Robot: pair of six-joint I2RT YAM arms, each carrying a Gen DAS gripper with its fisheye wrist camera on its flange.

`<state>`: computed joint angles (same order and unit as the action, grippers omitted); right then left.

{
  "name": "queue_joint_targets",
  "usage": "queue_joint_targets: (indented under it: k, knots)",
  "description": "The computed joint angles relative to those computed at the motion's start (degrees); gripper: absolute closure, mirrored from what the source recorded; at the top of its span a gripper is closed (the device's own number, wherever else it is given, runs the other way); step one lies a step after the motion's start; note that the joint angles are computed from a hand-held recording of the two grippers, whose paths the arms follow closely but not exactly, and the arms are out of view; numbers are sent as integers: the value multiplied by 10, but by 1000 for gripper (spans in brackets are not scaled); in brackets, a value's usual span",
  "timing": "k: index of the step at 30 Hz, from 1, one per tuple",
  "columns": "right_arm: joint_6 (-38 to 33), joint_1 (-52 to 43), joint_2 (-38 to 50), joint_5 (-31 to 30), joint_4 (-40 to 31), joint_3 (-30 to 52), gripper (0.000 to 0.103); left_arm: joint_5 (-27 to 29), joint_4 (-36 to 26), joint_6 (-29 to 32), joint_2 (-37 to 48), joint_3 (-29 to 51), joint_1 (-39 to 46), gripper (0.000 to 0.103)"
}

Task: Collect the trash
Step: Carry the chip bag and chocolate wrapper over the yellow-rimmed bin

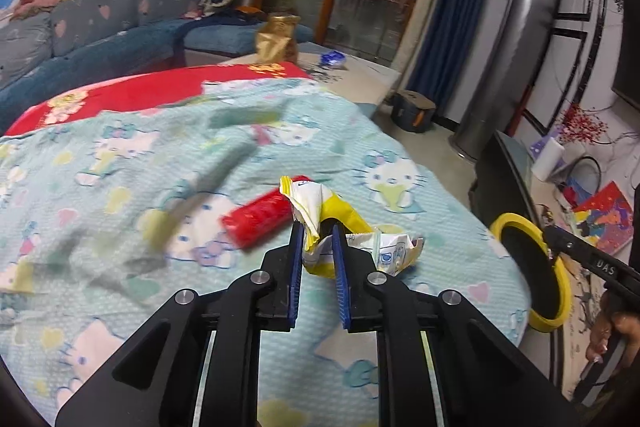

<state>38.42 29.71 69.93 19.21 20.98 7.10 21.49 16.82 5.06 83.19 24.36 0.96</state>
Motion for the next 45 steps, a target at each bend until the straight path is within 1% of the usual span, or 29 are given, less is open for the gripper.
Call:
queue_joint_targets:
  k: [3,5,8,10,14,16,20,26,29,31,36,41,45]
  knots:
    - [0,5,2,2,3,-1,88,2,-12,9,6,6,31,89]
    - [0,9,-1,7,-1,0,88,13,-21,9,9,8,56,89]
    - [-2,17,-20,21,-18,1,88,41,-37,12,-9,5,89,90]
    - [-3,18,-37,28,-32,0,88,55,-53,16,-35,0,101,90]
    - [-9,9,-76,32,-61,-5,88,96,-110,25,-112,-2,114,90]
    - [-13,2,-96,33,-78,-6,88,106,-129,18,-142,1,105,90]
    - [-23,-20,-144,31,-113,-14,88,110,-144,-5,-182,10,64,90]
    - [-39,-65,-230,24,-175,-28,88,77,-126,-33,-183,20,-31,90]
    - [-51,-97,-280,13,-211,-35,88,56,-109,-48,-170,21,-82,90]
    - [-59,-119,-297,4,-220,-39,88,43,-97,-57,-158,24,-114,90]
    - [-84,-183,-352,-29,-257,-50,88,25,-76,-70,-129,31,-169,90]
    - [-108,-240,-364,-58,-262,-58,88,8,-54,-79,-94,43,-222,90]
    - [-133,-303,-376,-93,-268,-66,88,-8,-40,-80,-70,53,-264,90]
